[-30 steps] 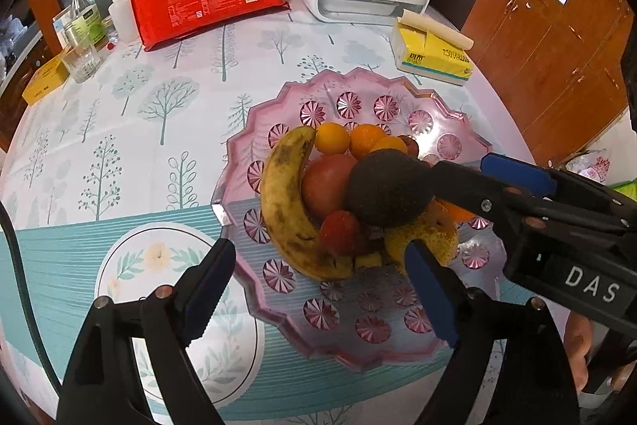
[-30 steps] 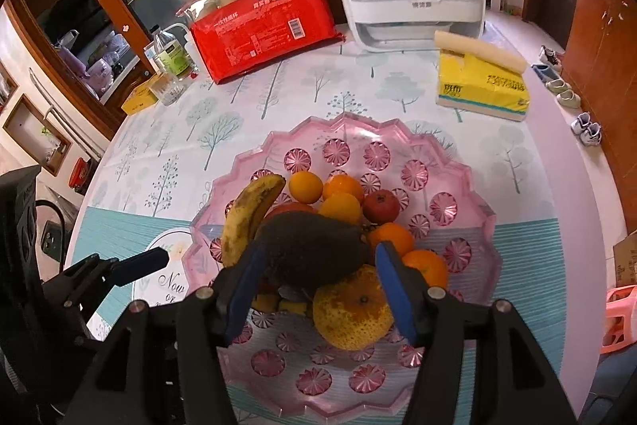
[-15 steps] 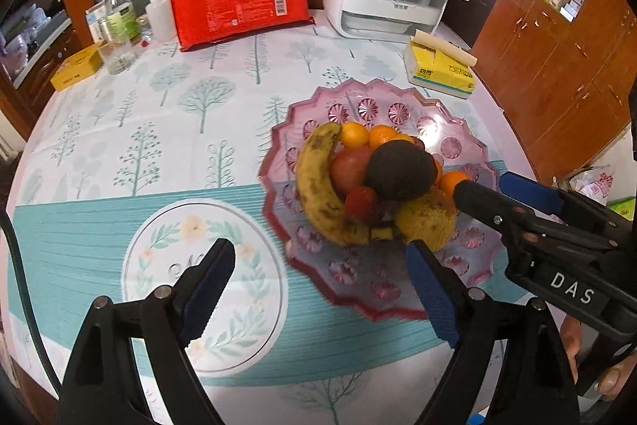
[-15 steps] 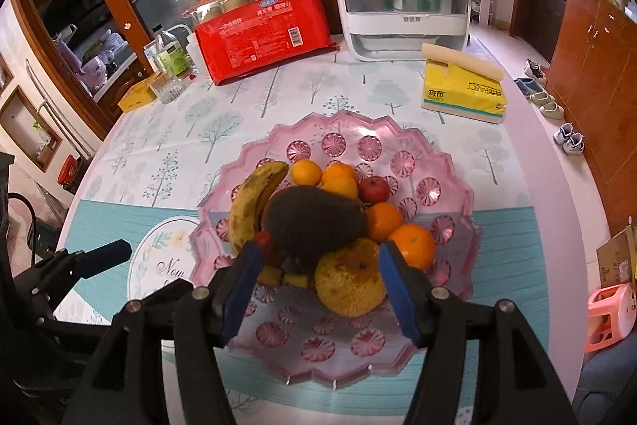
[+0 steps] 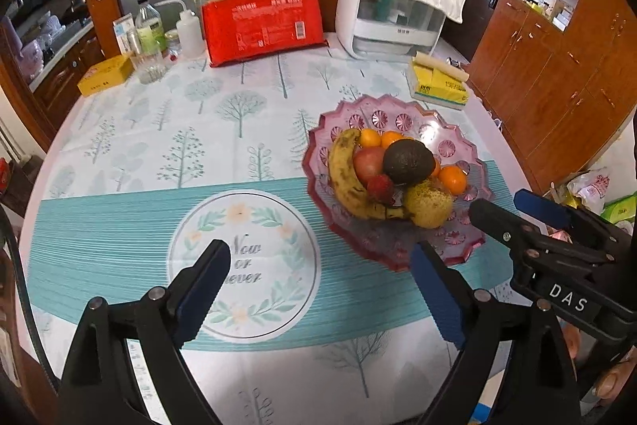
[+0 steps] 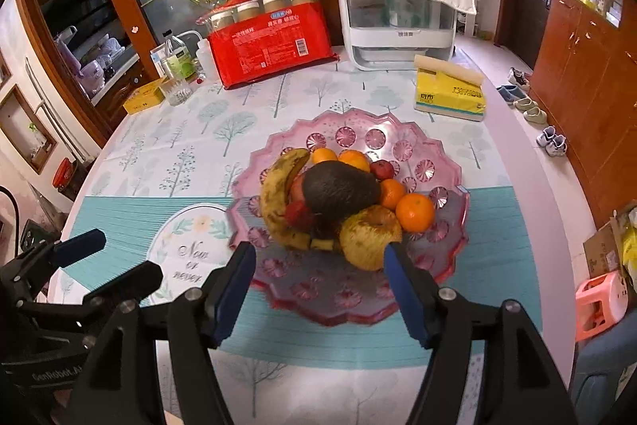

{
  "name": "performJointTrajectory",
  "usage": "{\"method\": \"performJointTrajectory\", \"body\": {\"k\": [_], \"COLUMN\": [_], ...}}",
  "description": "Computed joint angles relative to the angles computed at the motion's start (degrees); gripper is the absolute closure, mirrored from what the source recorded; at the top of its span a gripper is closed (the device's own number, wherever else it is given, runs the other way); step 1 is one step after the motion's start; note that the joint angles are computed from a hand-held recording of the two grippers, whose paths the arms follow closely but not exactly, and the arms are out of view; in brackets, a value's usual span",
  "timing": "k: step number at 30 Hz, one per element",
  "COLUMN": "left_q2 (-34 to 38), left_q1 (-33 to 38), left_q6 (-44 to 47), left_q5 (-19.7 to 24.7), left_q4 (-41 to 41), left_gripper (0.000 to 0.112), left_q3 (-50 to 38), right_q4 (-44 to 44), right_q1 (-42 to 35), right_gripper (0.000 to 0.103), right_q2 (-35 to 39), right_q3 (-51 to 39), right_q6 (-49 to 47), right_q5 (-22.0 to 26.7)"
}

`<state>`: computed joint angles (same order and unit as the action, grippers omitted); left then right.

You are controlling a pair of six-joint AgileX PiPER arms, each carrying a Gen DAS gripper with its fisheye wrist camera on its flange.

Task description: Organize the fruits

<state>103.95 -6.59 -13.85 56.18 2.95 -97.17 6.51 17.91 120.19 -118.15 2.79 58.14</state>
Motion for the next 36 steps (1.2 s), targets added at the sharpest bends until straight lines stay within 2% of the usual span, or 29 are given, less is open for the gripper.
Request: {"method": "performJointTrajectory", "body": {"k": [6,16,19,22,36], "left_q2": [-5.2,-13.3,-15.3,-16.6,-18.6], "left_q1": [1.6,1.8,1.7,2.0,5.5], "left_q6": [0.7,-4.4,-5.0,-4.4,-3.3], "left_q5": [2.4,4.5,4.3,4.3,3.7], "left_q4": [0.0,7.5,9.3,9.2,8.1], "left_gripper": [0.021,0.02,0.017,0.016,0.016], "left_q3": [2.3,5.8,7.1,8.0,10.3], "right_q4": [-3.7,-10.0,-12.4,-14.2,-17.3], "right_q1": [3.1,8.6,10.7,12.6,16.6], "right_gripper": [0.035,0.032,0.029,0.026,0.026], "right_q2": [-6.4,-15.0,-17.2,-17.8,-16.1], "right_q3": [6.1,12.4,14.7,15.0,11.5], "right_q6": [7.0,15.1,17.2,18.6,20.8], "right_q5": [-0.9,-2.3,-3.7,-3.7,-1.8]}}
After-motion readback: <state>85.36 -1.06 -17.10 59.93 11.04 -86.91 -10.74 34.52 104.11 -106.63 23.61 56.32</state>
